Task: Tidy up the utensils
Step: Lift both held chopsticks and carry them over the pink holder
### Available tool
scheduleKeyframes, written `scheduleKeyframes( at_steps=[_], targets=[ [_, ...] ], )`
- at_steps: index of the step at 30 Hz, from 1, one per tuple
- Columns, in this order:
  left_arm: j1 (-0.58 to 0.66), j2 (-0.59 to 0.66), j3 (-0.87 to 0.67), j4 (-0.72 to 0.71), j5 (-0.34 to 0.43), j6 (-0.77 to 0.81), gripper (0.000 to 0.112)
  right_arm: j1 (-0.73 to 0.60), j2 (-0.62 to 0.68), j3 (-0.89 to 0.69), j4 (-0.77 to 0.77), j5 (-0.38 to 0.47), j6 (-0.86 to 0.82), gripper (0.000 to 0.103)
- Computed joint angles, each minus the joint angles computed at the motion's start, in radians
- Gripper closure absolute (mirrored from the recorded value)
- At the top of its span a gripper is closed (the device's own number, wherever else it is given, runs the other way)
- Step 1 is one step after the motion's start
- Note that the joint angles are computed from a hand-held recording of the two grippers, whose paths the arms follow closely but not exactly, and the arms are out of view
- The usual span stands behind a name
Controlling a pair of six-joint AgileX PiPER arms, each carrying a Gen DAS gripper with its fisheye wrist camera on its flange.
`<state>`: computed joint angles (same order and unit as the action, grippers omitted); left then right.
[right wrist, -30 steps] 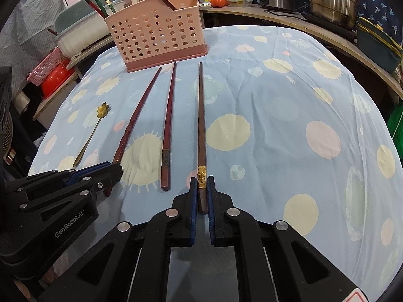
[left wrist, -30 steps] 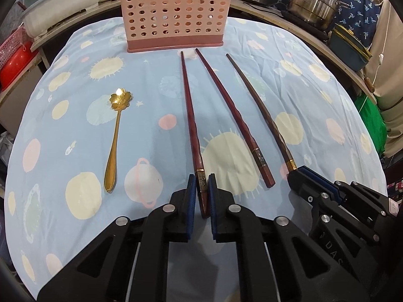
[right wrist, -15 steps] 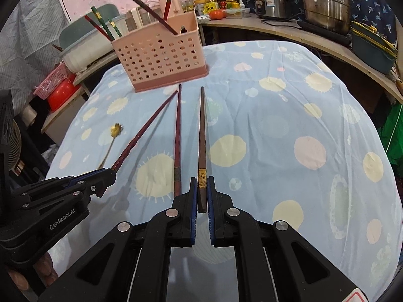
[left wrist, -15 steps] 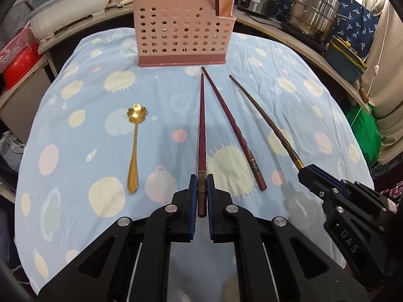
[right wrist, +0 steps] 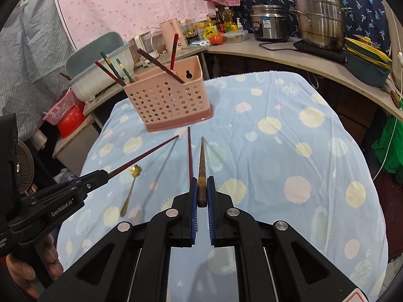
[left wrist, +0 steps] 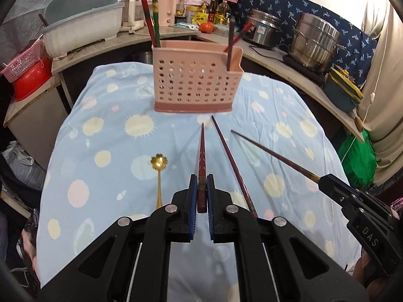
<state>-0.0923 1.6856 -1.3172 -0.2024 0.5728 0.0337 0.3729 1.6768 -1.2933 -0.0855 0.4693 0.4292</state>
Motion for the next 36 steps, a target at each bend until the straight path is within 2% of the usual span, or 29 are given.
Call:
scheduleKeyframes(
  at_steps=[12,24,31,36],
  targets=[
    [0.031,0.012,-0.167,0.019,0.066,-0.014,0.105,-0.016,-0.004,-0.132,0.037,0.062,-0.028,0.096],
    [0.029,0.082,-0.423,0.055,0.126,-0.038,0.105,-0.051,0.061,-0.345,0.039,0.118,-0.056,0.096],
    [0.027,0.177,-0.651,0.078,0.206,-0.052,0.105,-0.074,0.133,-0.519,0.029,0.167,-0.065,0.096],
    [0.022,0.279,-0.885,0.102,0.282,-0.070,0.105,-0.086,0.228,-0.731,0.004,0.227,-0.055,0.096]
  ],
)
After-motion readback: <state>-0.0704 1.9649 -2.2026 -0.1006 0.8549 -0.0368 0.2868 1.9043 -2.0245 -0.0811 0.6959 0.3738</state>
